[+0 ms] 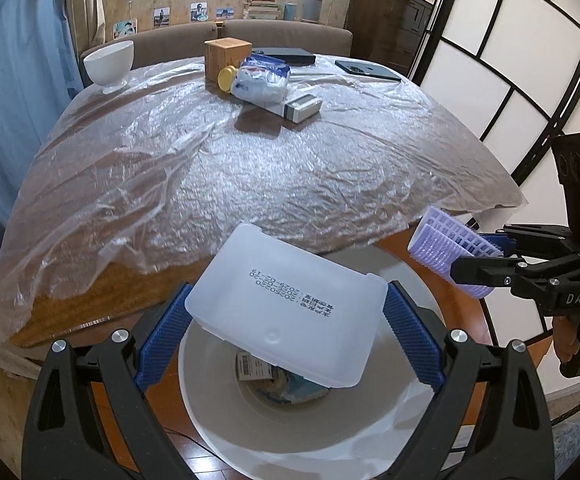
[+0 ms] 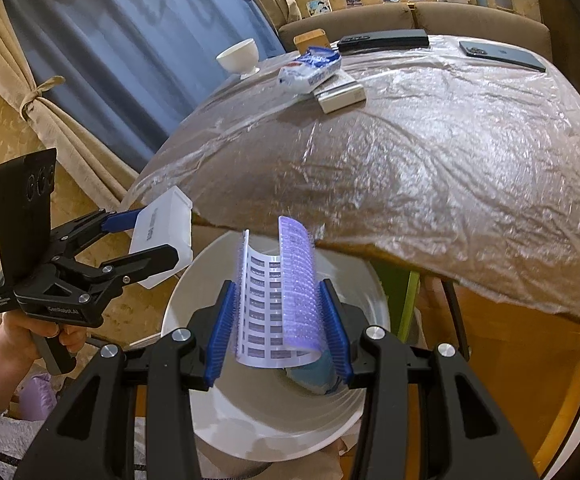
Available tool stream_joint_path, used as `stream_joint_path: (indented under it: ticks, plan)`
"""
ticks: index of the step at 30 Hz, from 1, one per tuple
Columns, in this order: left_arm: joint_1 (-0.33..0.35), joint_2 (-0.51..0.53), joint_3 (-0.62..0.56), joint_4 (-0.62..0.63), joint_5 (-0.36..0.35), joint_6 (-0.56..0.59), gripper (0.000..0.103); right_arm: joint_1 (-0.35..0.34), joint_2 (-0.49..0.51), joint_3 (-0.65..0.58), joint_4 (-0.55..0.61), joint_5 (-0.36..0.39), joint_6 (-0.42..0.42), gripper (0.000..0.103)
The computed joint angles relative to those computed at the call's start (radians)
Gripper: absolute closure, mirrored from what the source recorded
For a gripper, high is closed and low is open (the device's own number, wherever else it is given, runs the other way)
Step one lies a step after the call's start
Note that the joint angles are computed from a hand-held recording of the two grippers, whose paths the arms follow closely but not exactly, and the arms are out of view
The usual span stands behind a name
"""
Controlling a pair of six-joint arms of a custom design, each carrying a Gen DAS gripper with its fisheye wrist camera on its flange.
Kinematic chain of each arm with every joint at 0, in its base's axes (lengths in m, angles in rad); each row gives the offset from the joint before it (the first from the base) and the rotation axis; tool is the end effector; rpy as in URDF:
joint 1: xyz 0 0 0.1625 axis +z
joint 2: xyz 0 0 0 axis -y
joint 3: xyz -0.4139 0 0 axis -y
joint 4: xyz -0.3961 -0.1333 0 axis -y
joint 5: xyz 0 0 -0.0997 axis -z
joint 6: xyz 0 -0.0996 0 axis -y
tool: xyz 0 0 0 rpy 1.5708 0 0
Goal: Collect trash
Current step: 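Carry the white tray with the left tool while the right tool carries the purple roller over the bin, then open both tools over the white bin to drop the tray and roller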
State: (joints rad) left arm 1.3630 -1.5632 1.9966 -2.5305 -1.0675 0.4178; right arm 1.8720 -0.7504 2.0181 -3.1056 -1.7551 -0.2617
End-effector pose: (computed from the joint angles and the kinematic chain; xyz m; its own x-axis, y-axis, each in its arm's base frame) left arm 0.0758 -0.5195 0.3847 -0.7567 0.2918 -0.5850 0.5311 0.7962 -0.2899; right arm 0.2709 -0.4844 -0.0014 -0.8467 -0.4754 0.2390 -0.5230 0.8262 -0.2092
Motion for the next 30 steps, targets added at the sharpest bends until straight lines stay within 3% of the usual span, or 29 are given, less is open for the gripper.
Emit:
stream_joint_path:
  ticks: [30]
  plan:
    - [0.023,-0.005,0.092,-0.011,0.059,-0.025,0.008,-0.018,0.041,0.017,0.024,-0.005,-0.006,0.061]
